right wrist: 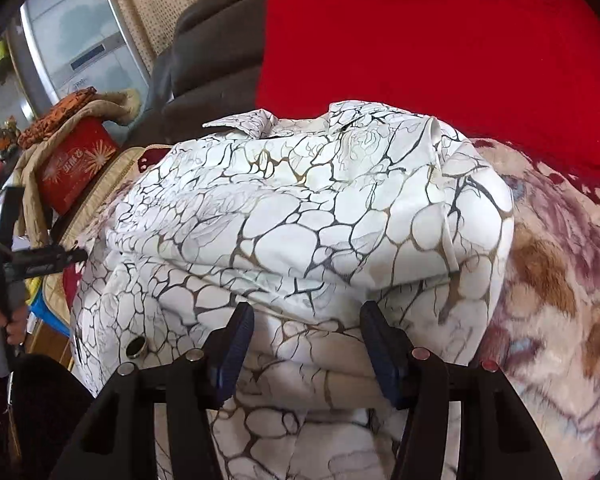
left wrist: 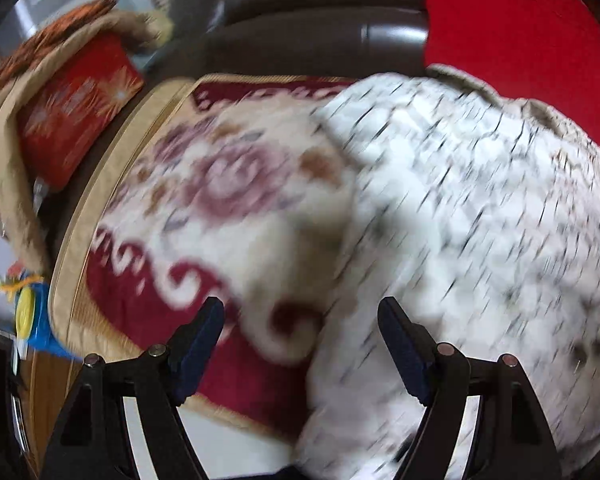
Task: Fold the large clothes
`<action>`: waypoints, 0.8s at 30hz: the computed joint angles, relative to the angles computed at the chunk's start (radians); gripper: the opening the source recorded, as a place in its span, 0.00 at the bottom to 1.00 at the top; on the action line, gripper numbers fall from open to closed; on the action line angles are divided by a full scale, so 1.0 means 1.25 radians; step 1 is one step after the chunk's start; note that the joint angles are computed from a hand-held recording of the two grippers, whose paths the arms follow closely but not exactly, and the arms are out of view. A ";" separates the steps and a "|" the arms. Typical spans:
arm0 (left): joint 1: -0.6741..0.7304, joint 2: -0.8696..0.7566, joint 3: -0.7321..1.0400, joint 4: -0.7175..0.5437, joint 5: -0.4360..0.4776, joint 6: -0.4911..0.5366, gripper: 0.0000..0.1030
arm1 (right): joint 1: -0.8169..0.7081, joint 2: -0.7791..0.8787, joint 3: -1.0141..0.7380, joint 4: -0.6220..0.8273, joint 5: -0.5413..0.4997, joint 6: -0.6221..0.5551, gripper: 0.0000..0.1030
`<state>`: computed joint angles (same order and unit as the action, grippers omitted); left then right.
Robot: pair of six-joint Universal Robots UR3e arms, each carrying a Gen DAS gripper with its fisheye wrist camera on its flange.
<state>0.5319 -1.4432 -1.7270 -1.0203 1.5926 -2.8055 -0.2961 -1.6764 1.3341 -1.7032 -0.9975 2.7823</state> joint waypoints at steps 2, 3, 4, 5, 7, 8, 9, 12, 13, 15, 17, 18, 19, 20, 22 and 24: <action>0.071 0.072 -0.066 -0.022 -0.042 0.049 0.77 | -0.027 -0.031 0.006 0.034 0.043 -0.009 0.58; 0.107 0.110 -0.098 -0.039 -0.066 0.074 0.77 | -0.047 -0.048 0.009 0.058 0.072 -0.016 0.59; 0.165 0.161 -0.139 -0.074 -0.098 0.118 0.77 | -0.064 -0.064 0.015 0.074 0.093 -0.019 0.63; 0.191 0.189 -0.158 -0.098 -0.112 0.141 0.77 | -0.083 -0.086 0.020 0.097 0.110 -0.025 0.64; 0.288 0.272 -0.218 -0.174 -0.160 0.240 0.77 | -0.106 -0.115 0.025 0.134 0.132 -0.037 0.65; 0.315 0.295 -0.237 -0.192 -0.171 0.270 0.77 | -0.124 -0.135 0.022 0.173 0.146 -0.048 0.66; 0.343 0.323 -0.258 -0.218 -0.180 0.308 0.78 | -0.145 -0.154 0.024 0.213 0.160 -0.064 0.69; 0.362 0.353 -0.305 -0.258 -0.166 0.393 0.80 | -0.203 -0.220 0.015 0.357 0.176 -0.125 0.71; 0.338 0.341 -0.326 -0.247 -0.140 0.407 0.80 | -0.225 -0.238 -0.002 0.426 0.176 -0.160 0.71; 0.304 0.323 -0.354 -0.217 -0.109 0.408 0.80 | -0.280 -0.267 -0.054 0.580 0.163 -0.244 0.72; 0.274 0.316 -0.378 -0.196 -0.093 0.411 0.80 | -0.358 -0.293 -0.122 0.754 0.137 -0.346 0.73; 0.263 0.311 -0.383 -0.191 -0.094 0.417 0.80 | -0.412 -0.307 -0.157 0.851 0.121 -0.411 0.75; 0.250 0.309 -0.392 -0.176 -0.096 0.417 0.80 | -0.477 -0.317 -0.206 0.961 0.092 -0.483 0.77; 0.241 0.307 -0.400 -0.159 -0.100 0.418 0.80 | -0.545 -0.326 -0.252 1.059 0.055 -0.552 0.79; 0.227 0.301 -0.403 -0.152 -0.119 0.412 0.80 | -0.581 -0.351 -0.252 1.083 -0.035 -0.567 0.81; 0.218 0.293 -0.398 -0.154 -0.139 0.397 0.80 | -0.482 -0.389 -0.138 0.945 -0.113 -0.437 0.81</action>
<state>0.8048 -1.0771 -2.2240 -1.2126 1.4191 -2.3097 -0.8987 -2.1631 1.1617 -0.5218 -1.1393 2.2356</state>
